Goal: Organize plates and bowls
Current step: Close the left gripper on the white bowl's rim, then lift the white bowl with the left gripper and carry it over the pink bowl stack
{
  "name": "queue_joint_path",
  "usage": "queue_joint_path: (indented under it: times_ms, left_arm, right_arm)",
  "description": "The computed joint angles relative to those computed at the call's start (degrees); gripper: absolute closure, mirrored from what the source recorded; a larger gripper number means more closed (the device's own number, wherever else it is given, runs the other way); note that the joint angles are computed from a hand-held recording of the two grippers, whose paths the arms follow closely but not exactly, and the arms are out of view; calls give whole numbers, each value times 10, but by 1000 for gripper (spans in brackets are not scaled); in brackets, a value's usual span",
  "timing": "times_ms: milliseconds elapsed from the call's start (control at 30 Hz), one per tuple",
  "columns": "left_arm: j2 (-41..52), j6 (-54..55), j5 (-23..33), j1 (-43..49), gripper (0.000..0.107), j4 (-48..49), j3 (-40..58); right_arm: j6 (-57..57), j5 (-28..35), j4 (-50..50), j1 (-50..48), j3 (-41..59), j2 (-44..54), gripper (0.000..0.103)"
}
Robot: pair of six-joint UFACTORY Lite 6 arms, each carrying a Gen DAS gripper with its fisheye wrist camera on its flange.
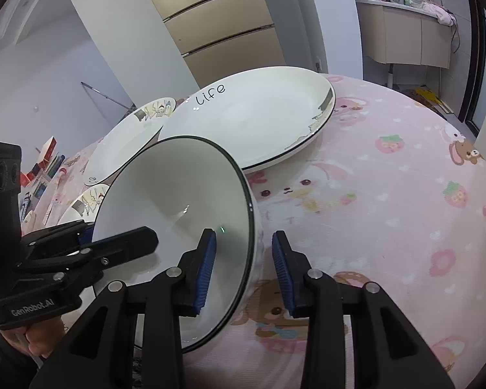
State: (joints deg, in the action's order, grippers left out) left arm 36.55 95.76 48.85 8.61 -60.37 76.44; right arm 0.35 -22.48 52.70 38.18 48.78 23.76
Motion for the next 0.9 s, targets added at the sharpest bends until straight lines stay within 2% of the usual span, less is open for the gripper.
queue_joint_path:
  times_ms: [33, 133, 233, 400, 467, 567, 700, 900]
  left_arm:
    - [-5, 8, -8, -1, 81, -5, -7]
    - [-20, 30, -34, -5, 85, -21, -29]
    - [-18, 25, -43, -1, 93, -32, -24]
    - [5, 8, -13, 18, 98, -28, 10]
    - [-2, 23, -3, 24, 98, -41, 4]
    - [-28, 68, -6, 29, 98, -70, -26]
    - [-47, 93, -2, 32, 98, -85, -44]
    - [-67, 110, 37, 56, 99, -98, -53]
  right_arm:
    - [1, -3, -6, 3, -1, -2, 80]
    - [-83, -13, 70, 19, 15, 1, 82]
    - [-52, -19, 35, 19, 6, -6, 86]
    - [-115, -48, 87, 44, 9, -14, 86]
    - [-113, -64, 93, 50, 1, -22, 91]
    - [-80, -86, 71, 54, -21, -38, 92]
    - [-158, -128, 145, 83, -15, -47, 92]
    - [-212, -186, 183, 114, -14, -63, 92]
